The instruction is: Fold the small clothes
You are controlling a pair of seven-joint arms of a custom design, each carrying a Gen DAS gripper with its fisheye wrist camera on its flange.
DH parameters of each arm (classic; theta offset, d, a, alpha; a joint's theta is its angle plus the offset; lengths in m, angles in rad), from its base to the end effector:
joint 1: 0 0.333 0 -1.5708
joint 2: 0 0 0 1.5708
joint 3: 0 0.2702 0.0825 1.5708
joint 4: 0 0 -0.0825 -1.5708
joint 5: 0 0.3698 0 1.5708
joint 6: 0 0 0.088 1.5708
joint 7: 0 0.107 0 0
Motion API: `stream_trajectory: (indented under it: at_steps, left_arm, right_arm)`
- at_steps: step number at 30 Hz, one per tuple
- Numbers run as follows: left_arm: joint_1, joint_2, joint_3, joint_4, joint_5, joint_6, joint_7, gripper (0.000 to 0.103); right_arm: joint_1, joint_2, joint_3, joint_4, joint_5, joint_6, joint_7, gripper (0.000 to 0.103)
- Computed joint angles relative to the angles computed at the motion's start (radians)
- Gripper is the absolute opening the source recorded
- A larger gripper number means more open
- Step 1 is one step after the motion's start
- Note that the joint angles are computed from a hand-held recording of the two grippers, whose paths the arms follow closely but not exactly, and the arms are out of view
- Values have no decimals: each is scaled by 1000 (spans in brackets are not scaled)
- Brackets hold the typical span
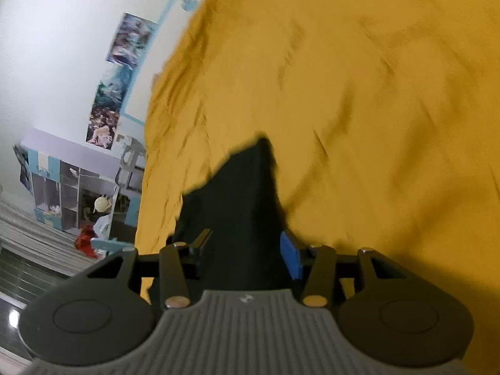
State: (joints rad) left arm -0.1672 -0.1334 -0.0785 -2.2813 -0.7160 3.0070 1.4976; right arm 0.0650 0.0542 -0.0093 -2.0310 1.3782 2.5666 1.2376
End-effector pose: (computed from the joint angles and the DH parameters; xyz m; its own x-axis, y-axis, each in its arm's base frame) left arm 0.5250 -0.0834 0.4612 0.2112 -0.7856 0.5815 -0.6477 -0.5581 -0.5187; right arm 0.5808 0.0170 0.4231 -0.2501 -0.4654 -0.8490 -0.7188 0.6767 -0.1591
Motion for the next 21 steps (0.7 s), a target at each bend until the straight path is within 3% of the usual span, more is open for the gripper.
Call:
stream_trajectory:
  at_steps: [6,8,12,16,18,20,21]
  left_arm:
    - [24,-39,-23,-23,136,-32,-115,52]
    - [27,-47,-24,-29,174,-37,-145,53]
    - [25,-50,-19,-33,217,-40,-185,54]
    - [19,-40,-14,-26,230,-50,-201,54]
    - [15,-36,-11,-23,229,-51,-196,54]
    - [15,-31,-9,-19,226,-60,-195,54]
    - [14,-29,-9,-18,221,-60,-194,54]
  right_arm:
    - [0,6,-1,-43,106,-3,48,44]
    - [-4,48,3,-21,207,9,85,44]
    - [-25,102,12,27,209,-27,232,44]
    - [-47,86,17,18,248,-55,294,44]
    - [-43,74,16,14,233,-45,287,45]
    - [-18,71,-5,27,80,-43,332,44]
    - [-32,67,11,25,65,-40,353,44]
